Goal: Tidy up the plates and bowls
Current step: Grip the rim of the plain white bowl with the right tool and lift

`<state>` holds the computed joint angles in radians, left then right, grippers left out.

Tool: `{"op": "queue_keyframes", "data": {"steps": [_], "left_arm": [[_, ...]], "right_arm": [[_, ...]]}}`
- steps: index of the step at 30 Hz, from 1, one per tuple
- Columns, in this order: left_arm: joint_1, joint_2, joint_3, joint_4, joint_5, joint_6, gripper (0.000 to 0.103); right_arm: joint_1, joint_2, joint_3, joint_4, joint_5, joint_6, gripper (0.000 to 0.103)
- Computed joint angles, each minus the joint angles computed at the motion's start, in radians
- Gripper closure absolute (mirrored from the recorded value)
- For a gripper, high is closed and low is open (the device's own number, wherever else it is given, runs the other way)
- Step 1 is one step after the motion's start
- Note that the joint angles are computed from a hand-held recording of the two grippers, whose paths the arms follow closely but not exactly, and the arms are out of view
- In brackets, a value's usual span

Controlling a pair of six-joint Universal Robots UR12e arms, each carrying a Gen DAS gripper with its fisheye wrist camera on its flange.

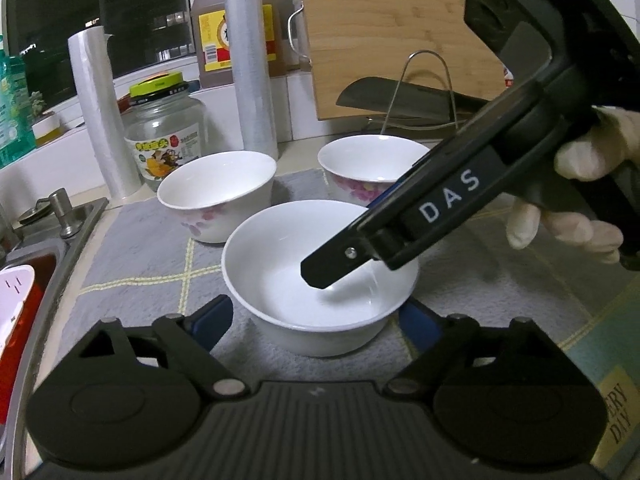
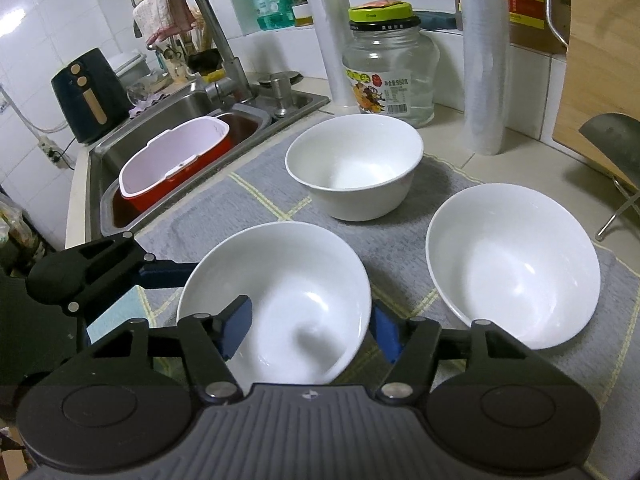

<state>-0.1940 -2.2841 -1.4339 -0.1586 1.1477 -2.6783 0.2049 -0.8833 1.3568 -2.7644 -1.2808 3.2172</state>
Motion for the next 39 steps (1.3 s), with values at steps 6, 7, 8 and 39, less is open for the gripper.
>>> {"op": "queue_keyframes", "data": {"steps": [6, 7, 8, 39], "left_arm": [[0.0, 0.0, 0.002, -0.007, -0.009, 0.001, 0.017], [-0.001, 0.001, 0.002, -0.009, -0.007, 0.003, 0.017], [-0.001, 0.002, 0.001, -0.011, -0.005, 0.005, 0.017], [-0.054, 0.097, -0.115, -0.031, -0.046, 0.006, 0.017]], "right_arm": [[0.001, -0.001, -0.001, 0.0, 0.001, -0.007, 0.034], [0.001, -0.002, 0.0, 0.0, 0.003, -0.01, 0.034], [0.001, -0.003, 0.001, -0.001, 0.004, -0.013, 0.034], [-0.033, -0.195, 0.27, -0.068, 0.004, -0.063, 0.034]]}}
